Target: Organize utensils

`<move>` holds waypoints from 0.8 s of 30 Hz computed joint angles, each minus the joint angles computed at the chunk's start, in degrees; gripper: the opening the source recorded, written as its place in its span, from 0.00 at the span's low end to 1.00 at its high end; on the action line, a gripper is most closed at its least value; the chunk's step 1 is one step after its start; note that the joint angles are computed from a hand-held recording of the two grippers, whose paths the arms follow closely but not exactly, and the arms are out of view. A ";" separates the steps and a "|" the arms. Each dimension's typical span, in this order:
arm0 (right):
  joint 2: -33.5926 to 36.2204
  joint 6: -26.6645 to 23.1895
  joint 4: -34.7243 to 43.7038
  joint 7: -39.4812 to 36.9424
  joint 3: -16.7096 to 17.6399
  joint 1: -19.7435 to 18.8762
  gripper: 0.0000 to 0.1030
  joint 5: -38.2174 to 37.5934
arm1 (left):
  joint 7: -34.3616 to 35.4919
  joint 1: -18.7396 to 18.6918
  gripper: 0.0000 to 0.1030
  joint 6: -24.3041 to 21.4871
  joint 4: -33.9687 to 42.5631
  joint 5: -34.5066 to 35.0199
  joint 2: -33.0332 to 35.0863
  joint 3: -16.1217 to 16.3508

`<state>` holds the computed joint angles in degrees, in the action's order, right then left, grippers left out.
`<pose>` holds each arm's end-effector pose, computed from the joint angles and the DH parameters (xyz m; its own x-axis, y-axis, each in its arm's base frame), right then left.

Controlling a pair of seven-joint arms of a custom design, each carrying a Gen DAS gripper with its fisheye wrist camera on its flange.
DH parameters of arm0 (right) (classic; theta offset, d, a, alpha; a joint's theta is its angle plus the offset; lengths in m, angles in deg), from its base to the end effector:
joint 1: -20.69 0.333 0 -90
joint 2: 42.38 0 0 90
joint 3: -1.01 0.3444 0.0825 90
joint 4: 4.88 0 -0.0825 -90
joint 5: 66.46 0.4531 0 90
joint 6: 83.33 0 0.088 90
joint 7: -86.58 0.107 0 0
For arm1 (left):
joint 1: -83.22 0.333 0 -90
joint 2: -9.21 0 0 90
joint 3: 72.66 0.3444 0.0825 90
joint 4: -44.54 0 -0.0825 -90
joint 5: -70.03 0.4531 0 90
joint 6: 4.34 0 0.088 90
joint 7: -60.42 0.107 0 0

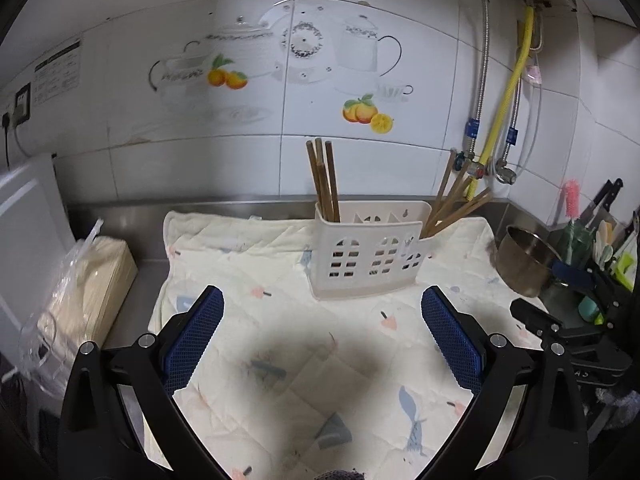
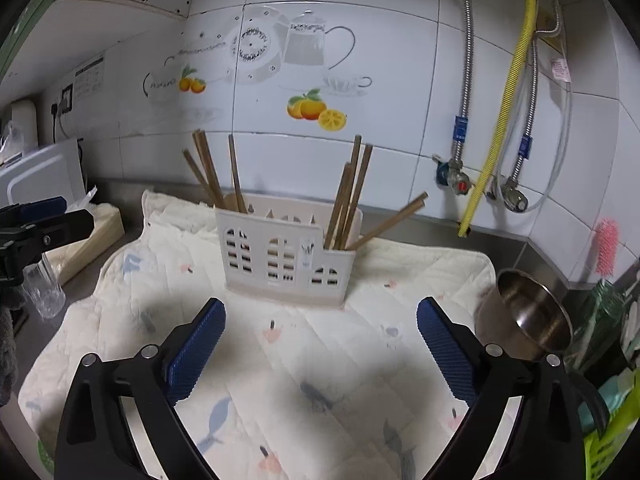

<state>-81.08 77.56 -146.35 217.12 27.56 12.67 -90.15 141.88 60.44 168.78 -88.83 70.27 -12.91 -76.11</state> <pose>0.4266 0.2032 0.6066 -0.0474 -0.9955 0.0818 -0.4923 -0.0479 -0.8691 0.4779 -0.2405 0.6225 -0.3729 -0.9220 0.1046 -0.4744 0.0926 -0.8754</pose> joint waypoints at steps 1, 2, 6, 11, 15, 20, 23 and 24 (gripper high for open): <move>-0.61 -0.16 -0.68 0.13 -0.19 0.55 0.91 0.34 | -0.38 0.24 0.95 0.01 -0.66 -0.06 -0.56 -0.16; -0.92 -0.25 -1.08 0.08 -0.35 0.93 0.91 0.59 | -1.17 1.13 0.95 -0.03 -1.25 0.50 -1.10 -0.96; -3.38 -0.47 -3.67 0.73 -0.93 2.49 0.91 2.40 | -2.99 2.07 0.95 0.45 -3.41 2.46 -2.95 -2.21; -5.66 -0.31 -5.98 1.38 -1.44 3.49 0.92 4.88 | -6.78 4.56 0.95 0.26 -5.34 6.39 -4.82 -5.11; -7.56 -0.16 -7.67 1.26 -1.77 4.20 0.92 6.65 | -7.44 2.40 0.95 0.46 -6.65 6.49 -5.65 -3.68; -9.31 -0.56 -8.68 0.76 -1.25 4.06 0.92 7.81 | -8.30 1.27 0.95 1.04 -7.81 6.56 -6.03 -2.92; -9.99 -0.88 -9.02 0.53 -0.77 3.92 0.92 8.07 | -8.61 0.92 0.95 0.86 -8.27 6.63 -6.19 -2.72; -10.06 -0.91 -9.08 0.45 -0.73 3.98 0.92 8.21 | -8.59 0.76 0.95 0.81 -8.40 6.64 -6.23 -2.61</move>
